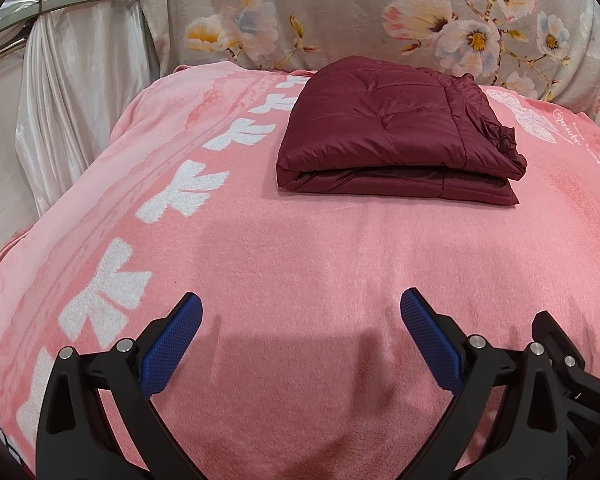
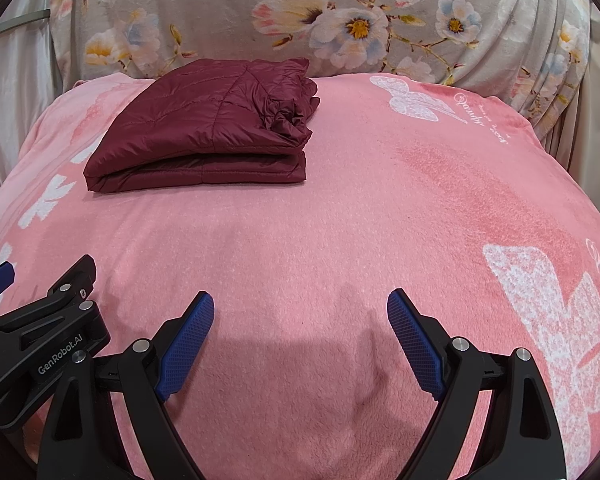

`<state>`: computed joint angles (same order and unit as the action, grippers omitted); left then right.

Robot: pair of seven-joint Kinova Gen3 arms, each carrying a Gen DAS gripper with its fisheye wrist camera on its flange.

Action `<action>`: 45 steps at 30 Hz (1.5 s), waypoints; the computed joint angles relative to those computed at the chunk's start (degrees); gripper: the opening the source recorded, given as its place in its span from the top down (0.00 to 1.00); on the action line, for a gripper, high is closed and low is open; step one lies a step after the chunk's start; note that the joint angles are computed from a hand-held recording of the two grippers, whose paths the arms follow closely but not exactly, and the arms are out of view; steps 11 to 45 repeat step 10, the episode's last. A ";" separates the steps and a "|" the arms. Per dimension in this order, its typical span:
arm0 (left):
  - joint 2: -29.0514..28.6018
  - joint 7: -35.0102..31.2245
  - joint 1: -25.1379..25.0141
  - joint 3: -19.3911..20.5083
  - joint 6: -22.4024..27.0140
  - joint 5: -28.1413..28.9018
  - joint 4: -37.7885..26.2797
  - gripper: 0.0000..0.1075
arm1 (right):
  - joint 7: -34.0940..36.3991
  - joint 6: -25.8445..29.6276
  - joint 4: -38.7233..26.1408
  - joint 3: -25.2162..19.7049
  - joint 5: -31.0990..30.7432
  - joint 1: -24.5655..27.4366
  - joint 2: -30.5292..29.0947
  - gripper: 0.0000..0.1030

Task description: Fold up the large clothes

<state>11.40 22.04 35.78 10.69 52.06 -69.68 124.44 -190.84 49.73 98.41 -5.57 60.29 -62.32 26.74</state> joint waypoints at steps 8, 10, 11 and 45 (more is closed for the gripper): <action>-0.10 -1.17 -0.03 0.06 0.52 0.35 -0.60 0.13 | 0.16 0.47 -0.13 -0.10 -0.28 -0.10 -0.05 0.16; 0.15 -0.87 0.27 0.13 1.06 0.25 -0.73 0.13 | 0.13 0.32 0.08 -0.10 -0.16 0.04 -0.16 0.16; 0.15 -0.87 0.27 0.13 1.06 0.25 -0.73 0.13 | 0.13 0.32 0.08 -0.10 -0.16 0.04 -0.16 0.16; 0.15 -0.87 0.27 0.13 1.06 0.25 -0.73 0.13 | 0.13 0.32 0.08 -0.10 -0.16 0.04 -0.16 0.16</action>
